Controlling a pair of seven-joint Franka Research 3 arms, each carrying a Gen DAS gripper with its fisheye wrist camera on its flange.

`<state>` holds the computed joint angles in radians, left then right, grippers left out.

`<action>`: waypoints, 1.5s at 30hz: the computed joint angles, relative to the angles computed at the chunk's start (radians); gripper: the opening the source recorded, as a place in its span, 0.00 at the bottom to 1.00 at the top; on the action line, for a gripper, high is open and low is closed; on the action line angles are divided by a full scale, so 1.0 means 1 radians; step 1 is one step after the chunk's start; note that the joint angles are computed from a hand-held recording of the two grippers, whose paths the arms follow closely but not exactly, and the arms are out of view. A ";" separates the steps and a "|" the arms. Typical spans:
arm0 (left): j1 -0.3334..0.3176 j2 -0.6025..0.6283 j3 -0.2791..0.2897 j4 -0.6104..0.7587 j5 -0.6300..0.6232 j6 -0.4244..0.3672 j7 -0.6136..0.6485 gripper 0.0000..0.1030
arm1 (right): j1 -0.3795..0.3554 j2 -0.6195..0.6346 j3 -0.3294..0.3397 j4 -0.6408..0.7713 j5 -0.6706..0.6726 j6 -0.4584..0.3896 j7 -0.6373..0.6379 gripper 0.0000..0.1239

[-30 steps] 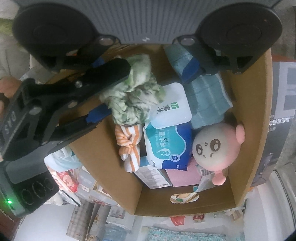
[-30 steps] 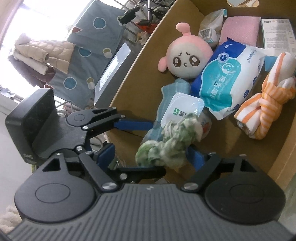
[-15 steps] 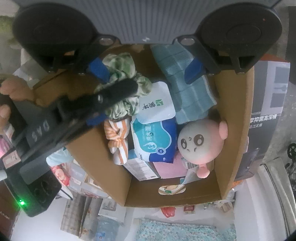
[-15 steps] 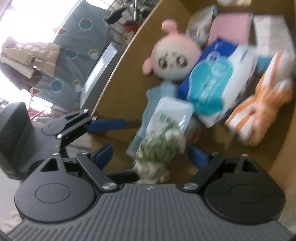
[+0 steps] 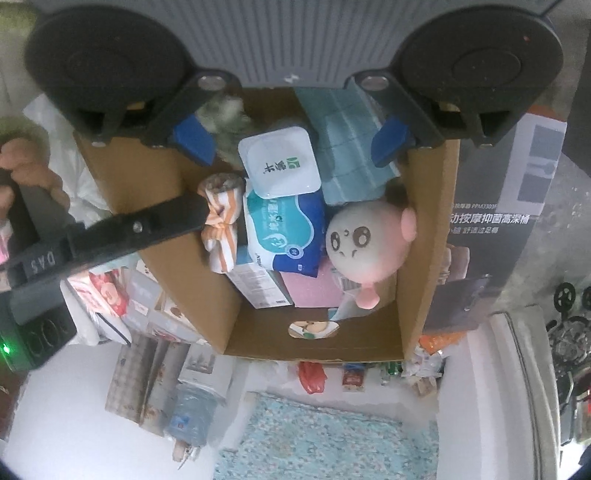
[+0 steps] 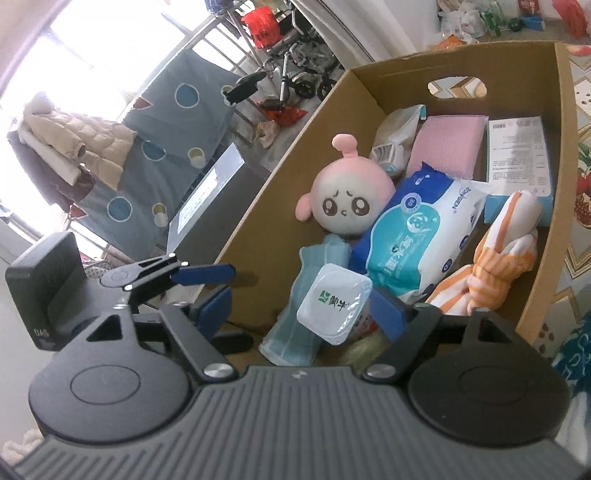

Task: Organize soft objects
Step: 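Lower the green cloth into the box and open both tools, then move both tools back to the gold Lotte snack box on the floor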

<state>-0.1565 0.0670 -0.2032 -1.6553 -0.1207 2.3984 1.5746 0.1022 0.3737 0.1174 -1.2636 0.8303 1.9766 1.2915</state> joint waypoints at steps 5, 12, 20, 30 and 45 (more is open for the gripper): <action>-0.002 -0.006 -0.003 -0.015 -0.011 0.029 -0.009 0.90 | -0.001 -0.023 -0.001 -0.032 0.010 0.007 -0.016 0.59; -0.010 -0.053 -0.001 -0.090 -0.053 0.148 -0.060 0.90 | -0.008 -0.041 -0.012 -0.042 -0.005 -0.017 -0.026 0.55; -0.050 -0.089 -0.009 -0.162 -0.203 0.306 -0.029 0.93 | -0.063 -0.211 -0.055 -0.243 0.168 0.029 -0.114 0.58; -0.144 -0.041 -0.068 -0.138 -0.258 0.445 0.131 0.97 | -0.091 -0.598 -0.215 -0.643 0.173 0.296 -0.139 0.66; -0.359 0.445 -0.210 0.453 0.030 0.195 0.188 0.99 | -0.125 -0.832 -0.386 -0.997 0.144 0.487 -0.147 0.68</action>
